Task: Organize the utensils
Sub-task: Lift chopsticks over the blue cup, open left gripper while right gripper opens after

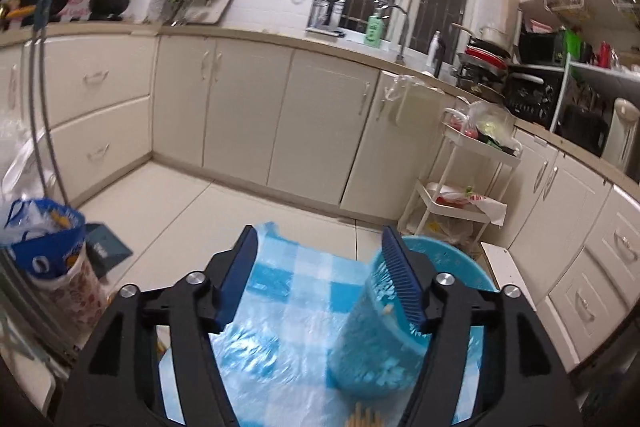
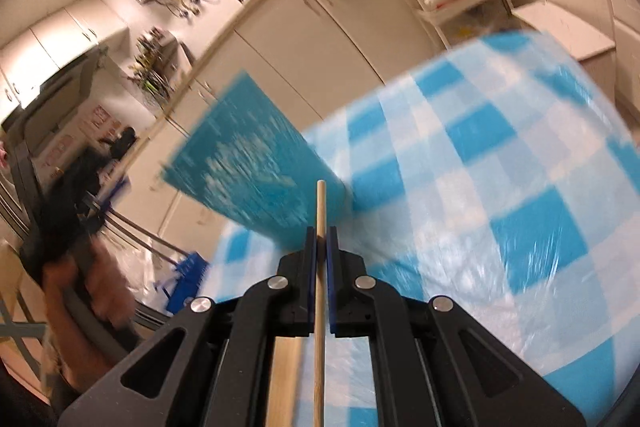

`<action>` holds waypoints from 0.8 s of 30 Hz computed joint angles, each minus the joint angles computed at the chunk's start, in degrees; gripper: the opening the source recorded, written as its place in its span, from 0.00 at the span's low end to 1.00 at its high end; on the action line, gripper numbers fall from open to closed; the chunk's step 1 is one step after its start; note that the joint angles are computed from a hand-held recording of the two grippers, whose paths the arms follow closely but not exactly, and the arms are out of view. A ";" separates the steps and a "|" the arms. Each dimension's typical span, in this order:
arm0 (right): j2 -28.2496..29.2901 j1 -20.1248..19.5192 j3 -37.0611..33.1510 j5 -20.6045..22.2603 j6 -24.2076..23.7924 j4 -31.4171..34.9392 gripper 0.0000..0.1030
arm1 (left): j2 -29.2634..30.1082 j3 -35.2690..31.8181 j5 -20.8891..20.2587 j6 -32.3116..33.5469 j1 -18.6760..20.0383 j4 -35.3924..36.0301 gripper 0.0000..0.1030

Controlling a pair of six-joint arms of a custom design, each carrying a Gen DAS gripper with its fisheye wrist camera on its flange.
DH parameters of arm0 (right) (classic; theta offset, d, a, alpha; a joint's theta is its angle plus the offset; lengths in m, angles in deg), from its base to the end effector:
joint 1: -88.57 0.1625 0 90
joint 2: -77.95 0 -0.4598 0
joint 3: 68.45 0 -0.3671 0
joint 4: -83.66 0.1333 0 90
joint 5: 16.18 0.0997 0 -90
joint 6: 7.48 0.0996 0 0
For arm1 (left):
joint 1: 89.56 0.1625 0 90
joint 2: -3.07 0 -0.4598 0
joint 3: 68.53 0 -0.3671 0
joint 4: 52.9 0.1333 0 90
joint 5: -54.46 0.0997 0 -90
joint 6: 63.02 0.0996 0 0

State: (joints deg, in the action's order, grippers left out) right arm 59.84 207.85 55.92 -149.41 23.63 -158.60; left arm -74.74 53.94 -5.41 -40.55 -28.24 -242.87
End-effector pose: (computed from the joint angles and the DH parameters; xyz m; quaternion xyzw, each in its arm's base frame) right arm 0.2796 -0.3656 -0.0257 -0.1576 -0.8534 0.4845 0.1104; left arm -0.0723 -0.5141 0.3868 0.2604 0.8236 -0.4600 0.2056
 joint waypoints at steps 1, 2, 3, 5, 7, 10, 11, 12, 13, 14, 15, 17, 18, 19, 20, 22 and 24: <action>-0.93 0.52 -0.43 -0.26 -1.10 -0.31 0.05 | -1.24 0.29 -0.08 -0.59 0.48 0.99 0.62; -1.66 0.88 -0.88 -0.38 -2.09 -0.53 0.05 | -2.32 0.61 0.04 -1.20 0.81 1.82 0.62; -2.52 1.23 -1.61 -0.40 -3.48 -0.72 0.05 | -3.31 0.90 0.17 -1.85 1.16 2.63 0.63; -4.27 1.82 -3.79 -0.27 -7.08 -0.34 0.05 | -5.37 1.63 -0.09 -3.14 2.06 4.46 0.64; -5.76 2.00 -6.47 0.07 -11.01 0.65 0.05 | -6.75 2.38 -0.04 -4.10 2.85 5.94 0.66; -7.43 2.03 -12.77 1.06 -18.48 3.52 0.05 | -9.25 3.52 -0.50 -5.78 4.59 9.57 0.66; -7.28 2.06 -16.71 0.73 -23.12 4.50 0.05 | -9.81 3.78 -0.69 -6.26 5.15 10.51 0.66; -7.15 2.25 -18.73 0.27 -25.39 5.10 0.05 | -10.06 4.00 -0.84 -6.69 5.55 11.05 0.66; -6.69 1.84 -22.21 0.18 -28.73 6.21 0.05 | -10.39 4.14 -1.06 -7.12 6.06 11.77 0.66; -6.42 1.47 -24.11 0.13 -30.18 6.98 0.05 | -10.91 4.23 -1.49 -7.62 6.80 12.74 0.66; -5.71 0.98 -27.06 -0.36 -32.40 8.01 0.05 | -11.08 4.39 -1.75 -7.86 7.29 12.93 0.66; -4.28 0.10 -31.31 -1.45 -35.66 9.28 0.05 | -11.52 4.28 -2.47 -8.37 8.51 13.75 0.66; -3.60 -0.22 -33.31 -2.36 -36.77 10.34 0.05 | -11.56 4.20 -2.71 -8.54 8.92 13.85 0.66; -2.71 -0.81 -35.34 -3.33 -37.91 11.31 0.05 | -11.38 3.77 -2.81 -8.77 9.09 14.16 0.66; -2.33 -1.17 -36.21 -3.71 -38.17 12.21 0.05 | -11.48 3.64 -3.22 -8.75 9.68 14.28 0.66; -1.55 -2.08 -37.77 -5.46 -38.52 15.07 0.05 | -11.49 3.20 -3.54 -8.86 10.17 14.72 0.66; -1.40 -2.46 -37.90 -6.56 -38.23 17.49 0.05 | -11.39 2.91 -3.84 -8.89 10.75 14.73 0.66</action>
State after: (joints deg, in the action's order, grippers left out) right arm 58.43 205.39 18.02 -155.97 -14.61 -141.10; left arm -86.13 56.85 -9.26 -49.44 -17.49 -228.14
